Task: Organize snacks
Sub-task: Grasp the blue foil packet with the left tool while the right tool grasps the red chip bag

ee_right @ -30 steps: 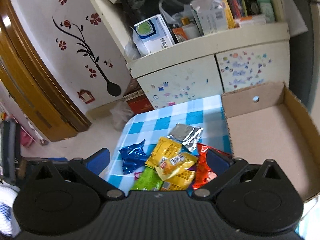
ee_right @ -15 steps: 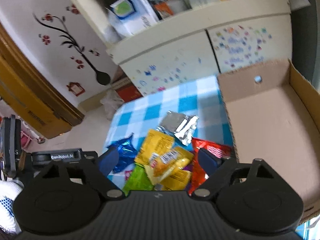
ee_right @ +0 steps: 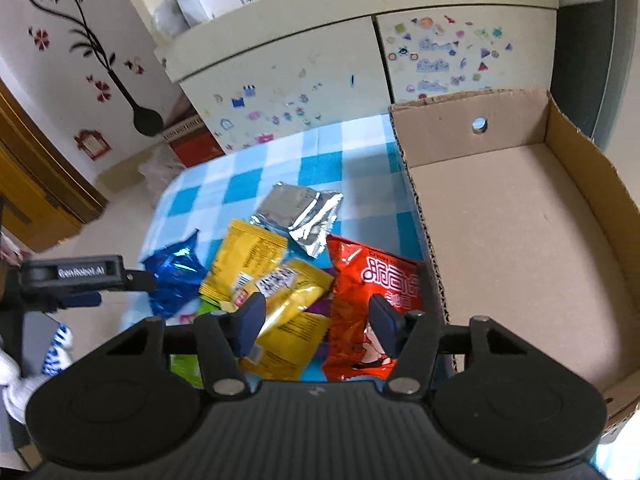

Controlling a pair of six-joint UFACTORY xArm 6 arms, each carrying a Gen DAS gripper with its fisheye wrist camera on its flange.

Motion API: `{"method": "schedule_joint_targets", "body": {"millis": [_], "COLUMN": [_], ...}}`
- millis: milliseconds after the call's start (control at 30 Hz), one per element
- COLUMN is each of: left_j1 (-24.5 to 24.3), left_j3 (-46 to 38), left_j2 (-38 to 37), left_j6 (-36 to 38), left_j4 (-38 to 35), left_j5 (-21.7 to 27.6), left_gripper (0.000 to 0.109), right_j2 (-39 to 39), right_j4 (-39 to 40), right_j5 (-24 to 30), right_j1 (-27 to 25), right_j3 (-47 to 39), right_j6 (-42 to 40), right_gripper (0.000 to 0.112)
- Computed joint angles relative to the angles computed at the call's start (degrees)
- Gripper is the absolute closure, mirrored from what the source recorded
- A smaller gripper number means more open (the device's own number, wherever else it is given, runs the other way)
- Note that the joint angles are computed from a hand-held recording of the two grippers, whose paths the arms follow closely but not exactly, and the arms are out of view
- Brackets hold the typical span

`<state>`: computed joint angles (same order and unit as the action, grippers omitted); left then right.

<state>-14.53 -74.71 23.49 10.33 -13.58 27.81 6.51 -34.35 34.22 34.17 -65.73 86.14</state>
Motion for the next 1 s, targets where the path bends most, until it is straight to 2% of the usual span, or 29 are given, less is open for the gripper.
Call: {"method": "schedule_joint_targets", "body": {"millis": [267, 500, 567, 633, 800, 867, 1000], "left_j1": [0.1, -0.7, -0.9, -1.0, -1.2, -1.3, -1.3], "left_j3": [-3.0, -5.0, -5.5, -6.1, -7.4, -7.3, -7.3], "left_j2": [3.5, 6.4, 7.2, 8.0, 9.7, 9.8, 9.7], "left_j6": [1.3, 4.1, 4.1, 4.2, 1.7, 1.5, 3.1], "left_j4": [-4.8, -8.1, -8.8, -9.6, -8.0, -7.5, -9.3], "left_j5": [-0.1, -1.2, -1.6, -2.0, -2.4, -3.0, -1.8], "left_gripper": [0.006, 0.006, 0.006, 0.006, 0.007, 0.014, 0.034], "right_j2": [3.6, 5.2, 5.4, 5.5, 4.4, 3.3, 2.6], "right_j4": [2.8, 3.7, 3.1, 2.6, 1.6, 0.5, -1.4], "right_j5": [6.0, 8.5, 9.3, 10.5, 8.6, 6.1, 3.1], "right_j1": [1.1, 1.4, 1.5, 1.7, 1.4, 1.0, 0.8], "right_j3": [-3.6, -4.8, -5.0, -5.5, -4.2, -3.0, -2.5], "right_j6": [-2.8, -2.9, -2.4, -2.5, -0.9, 0.5, 1.5], "right_gripper": [0.054, 0.055, 0.065, 0.07, 0.078, 0.085, 0.086]}}
